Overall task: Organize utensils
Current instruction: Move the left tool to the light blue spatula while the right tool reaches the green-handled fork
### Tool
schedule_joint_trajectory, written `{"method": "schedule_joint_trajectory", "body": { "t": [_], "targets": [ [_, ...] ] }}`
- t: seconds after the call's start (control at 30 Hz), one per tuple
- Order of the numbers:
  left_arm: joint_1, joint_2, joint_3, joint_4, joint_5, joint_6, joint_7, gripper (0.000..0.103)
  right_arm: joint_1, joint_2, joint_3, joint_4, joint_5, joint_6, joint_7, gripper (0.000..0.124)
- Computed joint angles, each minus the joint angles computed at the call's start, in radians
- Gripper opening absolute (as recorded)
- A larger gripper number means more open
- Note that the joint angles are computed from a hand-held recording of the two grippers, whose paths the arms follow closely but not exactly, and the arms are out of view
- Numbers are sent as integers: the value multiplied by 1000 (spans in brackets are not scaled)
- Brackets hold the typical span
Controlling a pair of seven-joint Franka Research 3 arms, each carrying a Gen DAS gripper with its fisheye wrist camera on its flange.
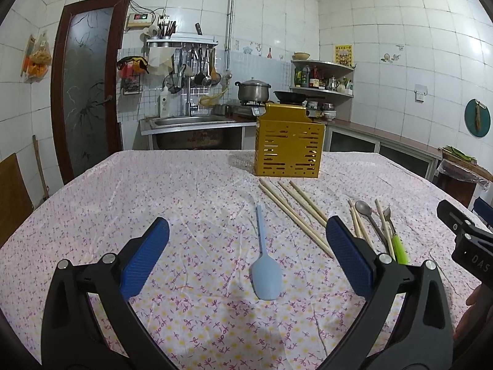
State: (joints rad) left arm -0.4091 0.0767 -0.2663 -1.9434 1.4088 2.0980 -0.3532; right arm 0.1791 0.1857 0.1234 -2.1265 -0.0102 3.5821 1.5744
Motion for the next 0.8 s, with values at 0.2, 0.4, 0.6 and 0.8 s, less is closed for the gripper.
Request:
{"method": "schedule_joint_trajectory", "body": {
  "t": [0.2, 0.4, 0.6, 0.8],
  "targets": [
    [10, 30, 10, 50, -114, 1, 118, 98, -173, 51, 156, 122, -159, -224, 105, 99],
    [56, 31, 40, 77, -278, 133, 284, 98, -26, 118, 18, 250, -81, -345, 4, 99],
    [103, 53, 65, 111, -387, 267, 398, 98, 91, 177, -106, 364, -29, -502, -5, 99],
    [111, 130, 95, 193, -411, 267, 472, 98, 139, 226, -155, 443, 34, -565, -54, 99]
  ]
}}
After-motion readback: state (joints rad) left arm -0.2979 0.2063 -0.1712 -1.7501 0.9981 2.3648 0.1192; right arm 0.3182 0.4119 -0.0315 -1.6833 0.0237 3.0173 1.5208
